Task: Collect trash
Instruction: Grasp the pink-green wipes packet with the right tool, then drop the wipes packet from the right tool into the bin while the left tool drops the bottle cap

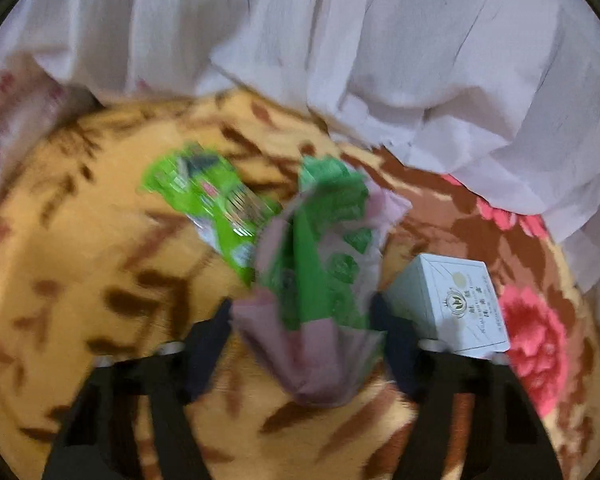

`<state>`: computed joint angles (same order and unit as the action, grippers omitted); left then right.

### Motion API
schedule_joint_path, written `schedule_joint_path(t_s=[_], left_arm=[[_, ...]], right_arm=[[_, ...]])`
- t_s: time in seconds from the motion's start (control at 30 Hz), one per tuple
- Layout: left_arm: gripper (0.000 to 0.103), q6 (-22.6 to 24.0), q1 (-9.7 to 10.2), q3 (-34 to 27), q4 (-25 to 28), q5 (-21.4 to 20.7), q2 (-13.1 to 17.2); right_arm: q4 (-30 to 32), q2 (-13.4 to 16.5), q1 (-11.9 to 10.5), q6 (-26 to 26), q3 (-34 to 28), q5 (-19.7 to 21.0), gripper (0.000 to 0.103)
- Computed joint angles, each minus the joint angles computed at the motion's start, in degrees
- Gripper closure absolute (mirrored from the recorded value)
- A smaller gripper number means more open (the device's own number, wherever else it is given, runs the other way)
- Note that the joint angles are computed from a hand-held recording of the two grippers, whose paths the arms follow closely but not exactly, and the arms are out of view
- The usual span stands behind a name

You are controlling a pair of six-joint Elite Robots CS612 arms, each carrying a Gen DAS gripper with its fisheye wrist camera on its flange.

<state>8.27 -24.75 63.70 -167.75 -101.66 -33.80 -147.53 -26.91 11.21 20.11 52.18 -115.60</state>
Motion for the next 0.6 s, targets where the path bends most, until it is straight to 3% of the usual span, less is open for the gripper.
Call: schedule_joint_path(t_s=[0.1,0.23,0.47,0.6], left_arm=[[0.072,-0.38,0.13,0.45,-0.09,-0.32,-0.27],[0.072,-0.60,0.32,1.19,-0.16,-1.05,-0.71],[0.072,-1.27,0.59,3.87,-1.33,-2.12,-2.40],[0.072,-0.62,0.71,6.87,-2.60,-3.00,-4.18]], right_arm=[[1.93,-0.07,0.21,0.30,-0.69,-0.24,0.068],[-1.76,-2.64,0.10,1.57,3.28,2.96,0.083],[-8.12,-6.99,1.39,0.47,9.88,3.90,0.086],[-14.23,-10.82,2.35,0.43,15.98,6.83,0.086]])
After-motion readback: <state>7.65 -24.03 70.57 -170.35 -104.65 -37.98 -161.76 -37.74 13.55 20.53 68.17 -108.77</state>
